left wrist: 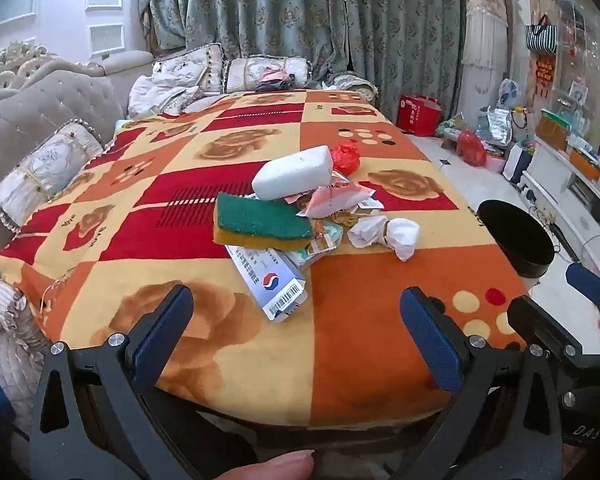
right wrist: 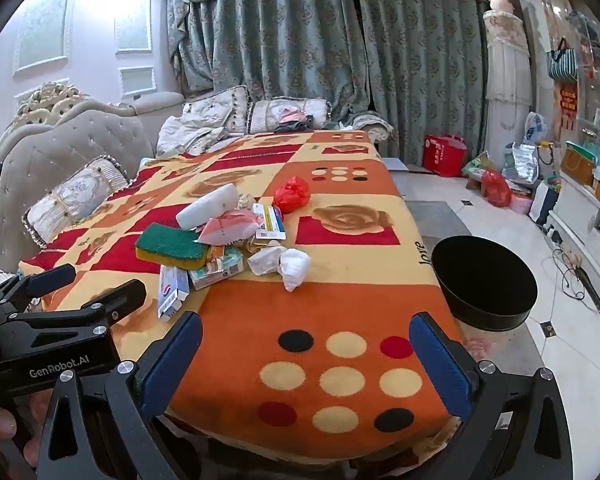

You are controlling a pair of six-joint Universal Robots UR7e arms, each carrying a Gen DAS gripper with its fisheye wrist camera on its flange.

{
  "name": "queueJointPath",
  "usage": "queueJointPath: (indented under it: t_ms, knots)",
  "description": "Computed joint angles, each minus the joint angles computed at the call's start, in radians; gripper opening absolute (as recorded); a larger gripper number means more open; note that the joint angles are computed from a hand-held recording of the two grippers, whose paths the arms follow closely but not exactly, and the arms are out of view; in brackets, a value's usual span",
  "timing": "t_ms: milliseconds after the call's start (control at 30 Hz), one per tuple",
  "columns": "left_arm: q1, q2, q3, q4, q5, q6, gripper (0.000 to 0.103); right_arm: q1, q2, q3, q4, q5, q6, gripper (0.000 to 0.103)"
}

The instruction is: Collect trash

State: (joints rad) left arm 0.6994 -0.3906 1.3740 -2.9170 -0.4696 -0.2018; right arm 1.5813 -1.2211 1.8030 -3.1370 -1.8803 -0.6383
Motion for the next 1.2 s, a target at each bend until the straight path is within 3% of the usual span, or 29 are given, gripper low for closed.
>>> queueJointPath:
  t_ms: [267, 300, 367, 1200]
  knots:
    - [-0.035, 0.034, -0.021, 0.094, 0.063, -0.084, 0.103, 0.000, 0.000, 0.004, -0.010, 0.000, 0.005, 0.102]
    - [-0.039, 0.037, -0.021, 0.099, 0.046, -0.087, 0.103, 0.000, -0.001, 0.005, -0.010, 0.000, 0.006, 0.102]
    - [0.017, -0.020, 0.025, 0.033, -0.048, -0.071, 0.103, 0.002, 0.005, -0.002, -0.007, -0.004, 0.001, 0.102]
    - [0.035, -0.022, 0.014, 0.063, -0.077, -0.086, 0.103, 0.000, 0.026, -0.026, 0.032, -0.013, 0.019, 0.102]
